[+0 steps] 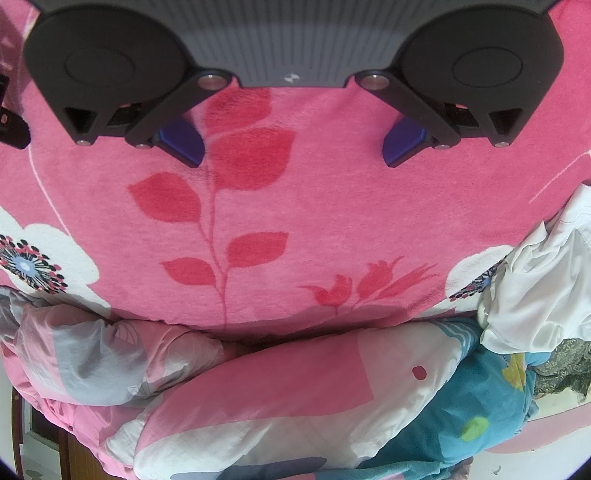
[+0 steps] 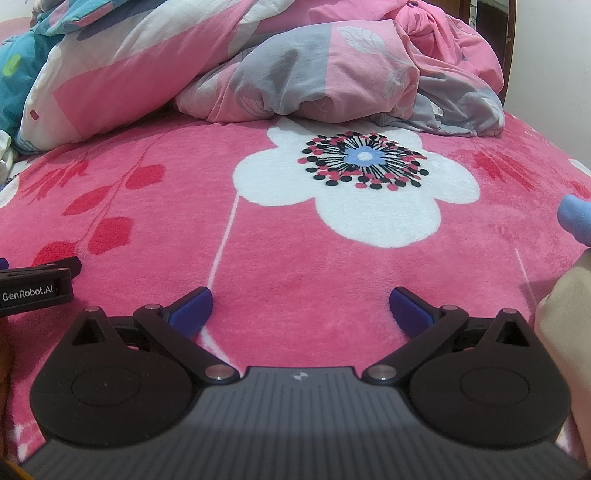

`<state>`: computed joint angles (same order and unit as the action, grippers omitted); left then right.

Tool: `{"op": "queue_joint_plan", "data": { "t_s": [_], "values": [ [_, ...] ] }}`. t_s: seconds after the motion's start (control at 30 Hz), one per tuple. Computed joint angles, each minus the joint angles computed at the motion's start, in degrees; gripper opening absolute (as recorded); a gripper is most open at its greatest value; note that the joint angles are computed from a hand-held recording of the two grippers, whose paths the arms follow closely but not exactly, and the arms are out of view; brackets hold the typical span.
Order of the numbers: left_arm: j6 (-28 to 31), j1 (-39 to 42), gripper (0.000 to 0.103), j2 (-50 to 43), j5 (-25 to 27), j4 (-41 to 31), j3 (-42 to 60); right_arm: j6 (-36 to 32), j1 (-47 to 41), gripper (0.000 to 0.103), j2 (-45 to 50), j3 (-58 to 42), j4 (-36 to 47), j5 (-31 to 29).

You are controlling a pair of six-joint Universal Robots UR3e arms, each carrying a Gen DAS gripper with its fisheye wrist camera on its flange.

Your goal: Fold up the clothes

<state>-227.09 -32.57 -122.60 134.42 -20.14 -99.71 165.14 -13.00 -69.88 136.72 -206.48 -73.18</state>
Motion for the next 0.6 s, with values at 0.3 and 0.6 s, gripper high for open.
{"op": "queue_joint_plan", "data": {
  "t_s": [0.3,0.6],
  "values": [
    [0.5,1.0,0.103,1.2,-1.6,-2.5,0.7,-0.2,-0.2,0.102,-0.1,-0.1,0.4,0.5],
    [0.5,1.0,0.103,1.3,-1.6,-2.8,0.8,-0.4,-0.6,0.102,-0.4,0.2,0.6,1.1]
  ]
}}
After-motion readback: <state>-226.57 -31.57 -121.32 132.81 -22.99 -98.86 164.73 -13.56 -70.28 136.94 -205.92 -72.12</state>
